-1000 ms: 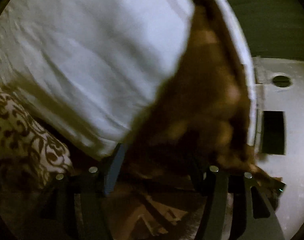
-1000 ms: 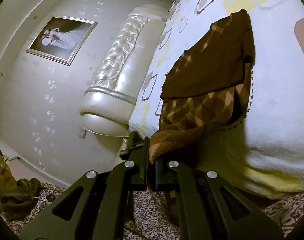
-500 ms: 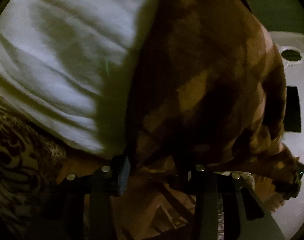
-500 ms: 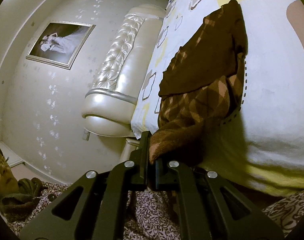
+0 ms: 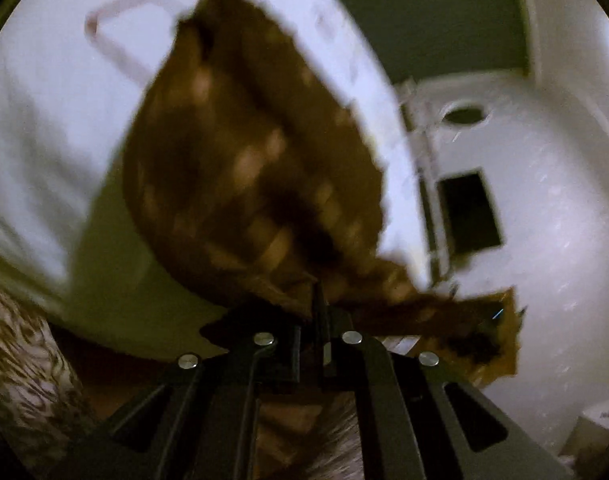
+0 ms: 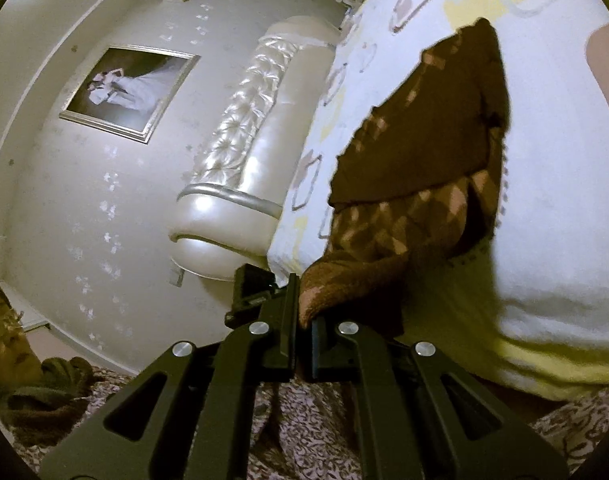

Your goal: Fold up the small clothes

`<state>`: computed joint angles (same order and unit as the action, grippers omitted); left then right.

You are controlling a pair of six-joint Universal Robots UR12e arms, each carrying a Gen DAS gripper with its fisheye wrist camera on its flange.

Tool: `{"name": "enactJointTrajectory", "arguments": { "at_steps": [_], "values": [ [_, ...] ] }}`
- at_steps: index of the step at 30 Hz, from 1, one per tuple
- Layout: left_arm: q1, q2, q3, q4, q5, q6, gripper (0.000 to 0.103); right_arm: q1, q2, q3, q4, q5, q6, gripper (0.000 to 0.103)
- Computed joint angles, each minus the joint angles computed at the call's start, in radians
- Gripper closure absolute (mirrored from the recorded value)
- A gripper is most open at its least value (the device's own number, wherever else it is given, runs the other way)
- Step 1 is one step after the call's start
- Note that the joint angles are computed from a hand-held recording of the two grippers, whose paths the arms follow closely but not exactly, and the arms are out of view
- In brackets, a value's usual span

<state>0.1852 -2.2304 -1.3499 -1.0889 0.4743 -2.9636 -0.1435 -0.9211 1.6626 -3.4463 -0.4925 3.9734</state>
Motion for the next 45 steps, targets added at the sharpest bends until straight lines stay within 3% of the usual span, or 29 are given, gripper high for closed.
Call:
{"name": "enactJointTrajectory", "arguments": {
  "at_steps": [4, 7, 10, 13, 18, 20, 22, 24, 28, 32, 36, 42, 45],
  "values": [
    [0.01, -0.088, 0.105, 0.288, -0.096, -0.328, 0.099, -0.001, 0.038, -0.074, -0.071, 0.002, 0.071, 0.099],
    [0.003, -0.165, 0.214, 0.463, -0.082, -0.542, 0.099, -0.003, 0.069, -0.139, -0.085, -0.012, 0.091, 0.099],
    [-0.007, -0.247, 0.328, 0.533, -0.037, -0.721, 0.099, -0.009, 0.124, -0.224, -0.105, -0.041, 0.151, 0.099],
    [-0.024, -0.315, 0.425, 0.495, 0.024, -0.807, 0.099, -0.014, 0.168, -0.279, -0.094, -0.083, 0.201, 0.099],
    [-0.02, -0.383, 0.538, 0.29, 0.015, -0.823, 0.099, -0.013, 0.238, -0.354, -0.009, -0.135, 0.251, 0.099],
    [-0.021, -0.403, 0.546, 0.308, -0.022, -0.89, 0.093, -0.013, 0.255, -0.368, 0.021, -0.151, 0.259, 0.099],
    [-0.015, -0.419, 0.557, 0.345, -0.07, -0.95, 0.078, -0.014, 0.269, -0.377, 0.014, -0.16, 0.286, 0.099],
    [-0.01, -0.411, 0.557, 0.324, -0.077, -0.91, 0.062, -0.015, 0.279, -0.384, 0.011, -0.164, 0.302, 0.099],
    [-0.004, -0.383, 0.525, 0.272, -0.102, -0.859, 0.052, -0.012, 0.278, -0.372, 0.035, -0.161, 0.281, 0.098],
    [-0.004, -0.334, 0.47, 0.142, -0.094, -0.692, 0.05, -0.011, 0.282, -0.373, 0.022, -0.156, 0.293, 0.098],
    [-0.015, -0.313, 0.446, 0.059, -0.08, -0.577, 0.05, -0.007, 0.287, -0.379, 0.021, -0.155, 0.291, 0.097],
    [-0.029, -0.313, 0.426, 0.154, -0.035, -0.606, 0.049, -0.006, 0.287, -0.378, 0.016, -0.158, 0.298, 0.097],
    [-0.025, -0.291, 0.39, 0.169, -0.031, -0.585, 0.048, -0.006, 0.289, -0.38, 0.013, -0.154, 0.3, 0.096]
  ]
}}
